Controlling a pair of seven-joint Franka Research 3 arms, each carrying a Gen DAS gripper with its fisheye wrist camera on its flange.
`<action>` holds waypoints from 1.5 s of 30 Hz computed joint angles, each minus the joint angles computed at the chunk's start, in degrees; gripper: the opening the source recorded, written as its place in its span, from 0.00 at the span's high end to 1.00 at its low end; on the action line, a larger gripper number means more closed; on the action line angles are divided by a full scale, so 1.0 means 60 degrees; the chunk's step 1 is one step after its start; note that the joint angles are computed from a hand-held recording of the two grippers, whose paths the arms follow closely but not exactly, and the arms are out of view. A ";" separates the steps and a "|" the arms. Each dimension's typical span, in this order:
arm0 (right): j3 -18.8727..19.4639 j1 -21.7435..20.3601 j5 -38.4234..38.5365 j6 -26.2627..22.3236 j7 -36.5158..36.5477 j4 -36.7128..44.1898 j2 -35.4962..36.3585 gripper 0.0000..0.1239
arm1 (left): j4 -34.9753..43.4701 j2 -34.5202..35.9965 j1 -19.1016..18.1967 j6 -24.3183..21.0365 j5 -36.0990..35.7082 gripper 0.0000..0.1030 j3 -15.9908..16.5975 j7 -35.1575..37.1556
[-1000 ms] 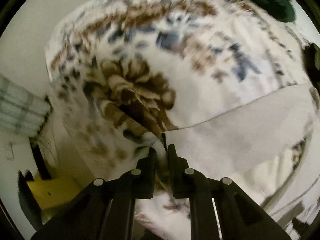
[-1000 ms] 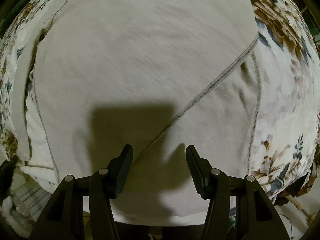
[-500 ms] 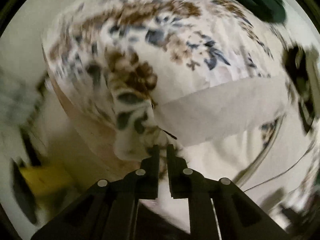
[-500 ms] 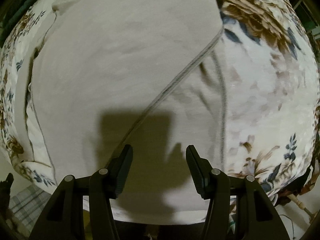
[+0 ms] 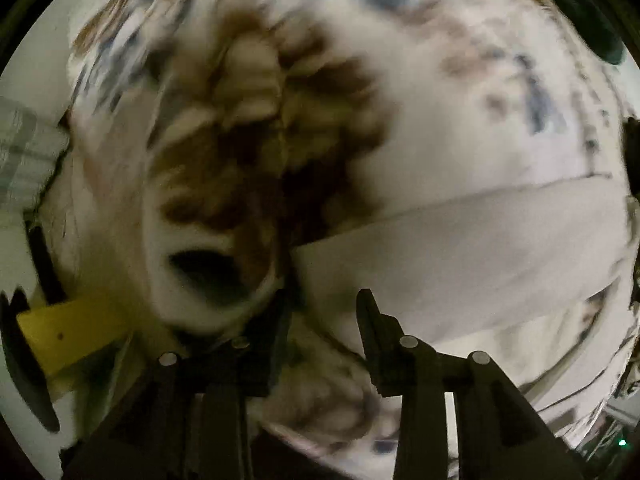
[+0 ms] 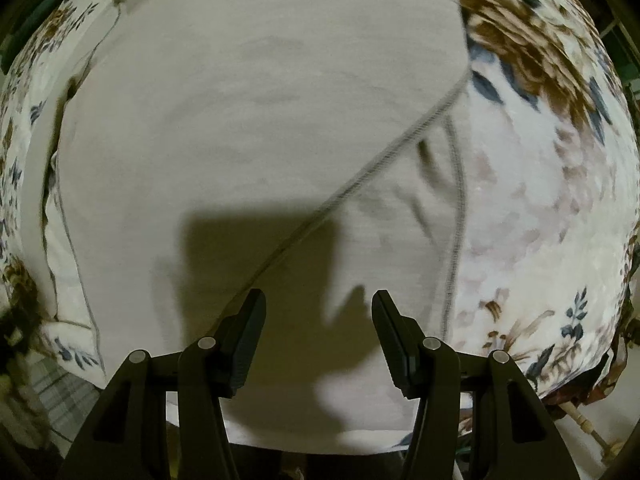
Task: Fold small clothes
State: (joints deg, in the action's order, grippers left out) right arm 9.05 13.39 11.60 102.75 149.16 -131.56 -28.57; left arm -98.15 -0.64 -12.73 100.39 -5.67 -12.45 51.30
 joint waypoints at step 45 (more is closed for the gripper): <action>-0.0763 -0.1251 -0.0204 -0.1261 -0.0642 -0.0106 -0.1272 0.54 | 0.4363 0.1993 -0.2741 0.1389 0.0880 1.00 -0.1695 0.4030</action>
State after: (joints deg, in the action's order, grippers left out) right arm 4.47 5.89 10.37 95.18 145.31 -132.20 -36.20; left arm -71.97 11.32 -29.18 108.72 -0.39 -22.62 75.49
